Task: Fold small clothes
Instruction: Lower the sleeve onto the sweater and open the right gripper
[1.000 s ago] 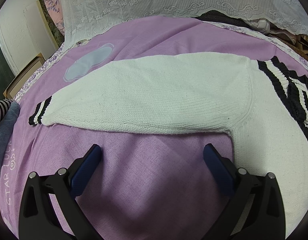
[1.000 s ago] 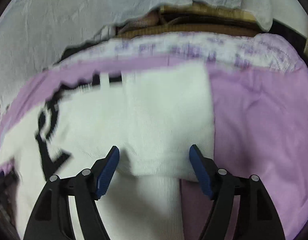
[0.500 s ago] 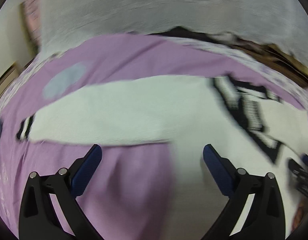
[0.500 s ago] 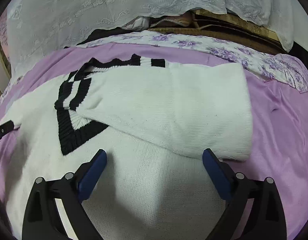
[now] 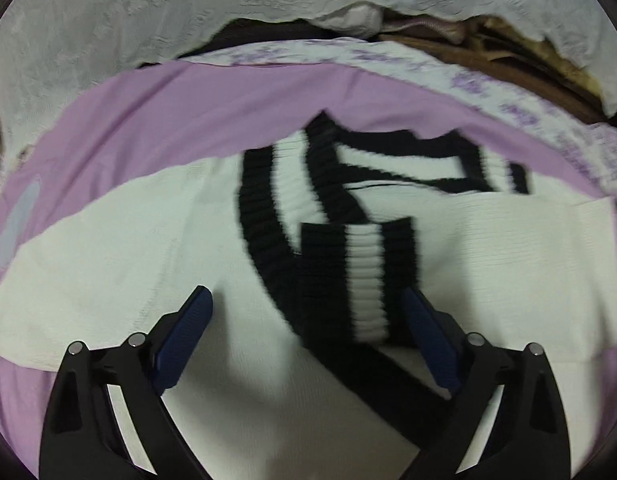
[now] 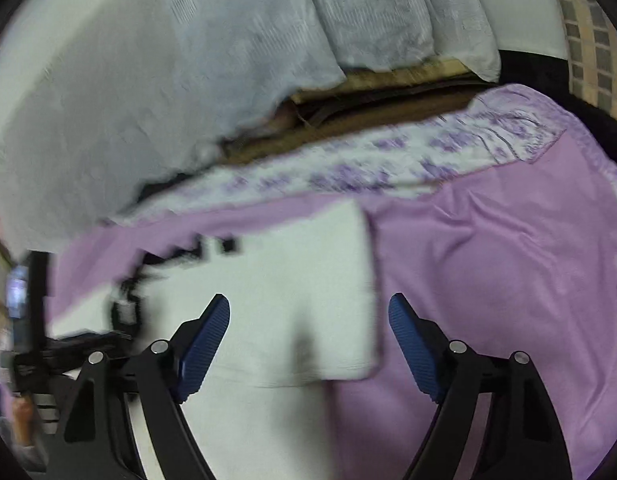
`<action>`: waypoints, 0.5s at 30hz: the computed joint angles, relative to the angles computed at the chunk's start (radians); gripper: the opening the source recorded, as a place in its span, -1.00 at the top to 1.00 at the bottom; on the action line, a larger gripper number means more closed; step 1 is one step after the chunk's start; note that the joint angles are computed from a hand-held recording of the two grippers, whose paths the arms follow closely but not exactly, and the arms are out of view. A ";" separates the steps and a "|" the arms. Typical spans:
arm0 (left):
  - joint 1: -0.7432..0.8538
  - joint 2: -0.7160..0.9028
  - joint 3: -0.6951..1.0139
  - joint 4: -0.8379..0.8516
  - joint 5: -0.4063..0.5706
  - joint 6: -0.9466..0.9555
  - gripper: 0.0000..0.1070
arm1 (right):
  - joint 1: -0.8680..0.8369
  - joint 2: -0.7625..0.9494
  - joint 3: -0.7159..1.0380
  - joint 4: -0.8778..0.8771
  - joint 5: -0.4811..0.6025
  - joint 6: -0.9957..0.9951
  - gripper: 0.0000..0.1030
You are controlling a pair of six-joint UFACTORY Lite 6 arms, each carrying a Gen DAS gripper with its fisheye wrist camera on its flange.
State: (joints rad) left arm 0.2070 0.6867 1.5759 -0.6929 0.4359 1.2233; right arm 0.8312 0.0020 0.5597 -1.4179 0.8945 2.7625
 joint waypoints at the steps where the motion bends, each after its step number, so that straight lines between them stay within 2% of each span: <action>1: 0.007 0.004 0.001 -0.016 0.004 0.023 -0.79 | -0.058 -0.005 -0.021 -0.015 -0.073 0.018 -0.60; 3: 0.023 0.031 0.049 0.032 0.028 -0.044 -0.82 | -0.165 -0.015 -0.075 -0.120 -0.225 0.131 -0.60; 4: 0.033 0.051 0.083 0.063 0.046 -0.096 -0.82 | -0.193 -0.024 -0.104 -0.191 -0.260 0.211 -0.57; 6: 0.051 0.076 0.135 0.069 0.103 -0.124 -0.81 | -0.175 -0.075 -0.151 -0.208 -0.216 0.288 -0.57; 8: 0.047 0.049 0.095 0.045 0.071 -0.076 -0.82 | -0.143 -0.088 -0.134 -0.119 -0.151 0.199 -0.59; 10: 0.024 0.027 0.039 0.046 -0.014 -0.055 -0.85 | -0.221 -0.003 -0.075 -0.151 -0.254 0.127 -0.64; 12: 0.013 0.047 0.071 0.104 -0.007 -0.126 -0.85 | -0.268 0.056 -0.038 -0.171 -0.318 0.072 -0.68; 14: 0.025 0.056 0.117 0.169 0.044 -0.220 -0.85 | -0.209 0.055 -0.019 -0.078 -0.241 0.011 -0.67; 15: 0.051 0.043 0.126 0.153 0.088 -0.205 -0.85 | -0.166 0.030 -0.038 -0.068 -0.184 0.030 -0.67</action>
